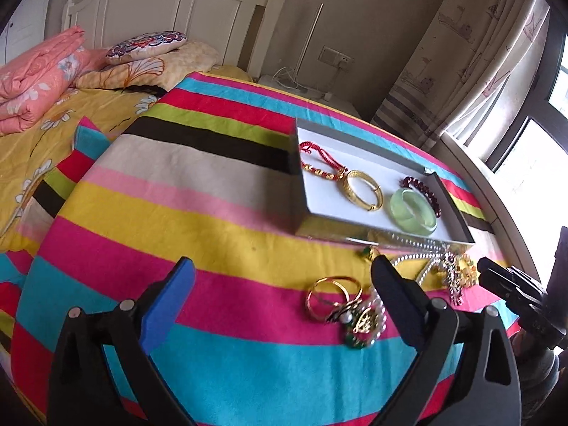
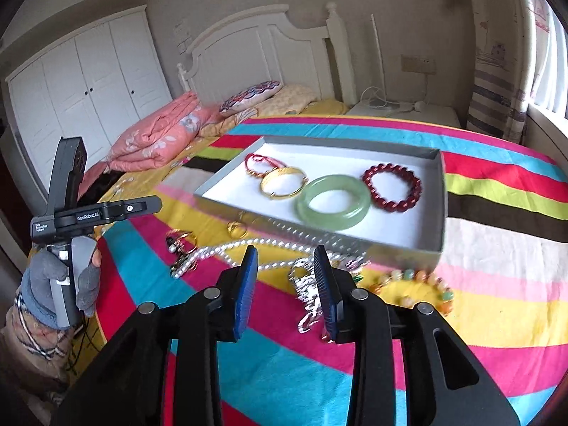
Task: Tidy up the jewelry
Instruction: 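Lower both red bracelets into the tray and open both tools, then grasp the gold rings with the left tool while the right tool grasps the pearl necklace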
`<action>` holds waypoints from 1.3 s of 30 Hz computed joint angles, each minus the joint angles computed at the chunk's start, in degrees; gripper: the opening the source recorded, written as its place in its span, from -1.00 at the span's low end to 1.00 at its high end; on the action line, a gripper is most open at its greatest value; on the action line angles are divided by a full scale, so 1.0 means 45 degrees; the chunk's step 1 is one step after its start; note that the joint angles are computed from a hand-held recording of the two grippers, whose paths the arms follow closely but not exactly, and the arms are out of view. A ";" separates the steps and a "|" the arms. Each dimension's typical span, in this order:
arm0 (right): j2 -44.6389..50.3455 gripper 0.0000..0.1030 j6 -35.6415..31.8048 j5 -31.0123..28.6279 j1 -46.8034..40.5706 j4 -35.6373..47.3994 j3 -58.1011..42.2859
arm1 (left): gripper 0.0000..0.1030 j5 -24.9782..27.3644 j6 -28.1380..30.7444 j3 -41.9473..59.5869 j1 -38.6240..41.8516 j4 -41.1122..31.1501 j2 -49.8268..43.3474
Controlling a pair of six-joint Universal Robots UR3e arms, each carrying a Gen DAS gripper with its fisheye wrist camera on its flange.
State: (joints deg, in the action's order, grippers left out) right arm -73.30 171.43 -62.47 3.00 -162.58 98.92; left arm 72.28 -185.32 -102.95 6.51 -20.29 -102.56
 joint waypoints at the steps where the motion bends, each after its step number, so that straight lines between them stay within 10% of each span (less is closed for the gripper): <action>1: 0.0097 -0.37 -0.0146 -0.0098 0.0283 0.0193 -0.0145 | 0.91 -0.0018 0.0058 -0.0435 0.0062 0.0308 0.0182; 7: 0.0813 -0.32 -0.0861 -0.0755 0.1870 0.1569 -0.1480 | 0.91 -0.1300 -0.0081 -0.1493 0.0878 0.1043 0.0208; 11: 0.1718 0.13 -0.0821 -0.1387 0.2856 0.2645 -0.2961 | 0.91 -0.2335 -0.0522 -0.1839 0.1579 0.1348 0.0190; 39: 0.6663 -0.01 0.2823 -0.5469 0.4342 0.6808 -1.1400 | 0.91 -0.2758 -0.0467 -0.1932 0.1644 0.1647 0.0148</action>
State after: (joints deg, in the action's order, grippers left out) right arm -43.32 184.13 -87.07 22.54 -131.94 47.62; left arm 59.87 -187.42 -111.64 13.91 -12.88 -101.89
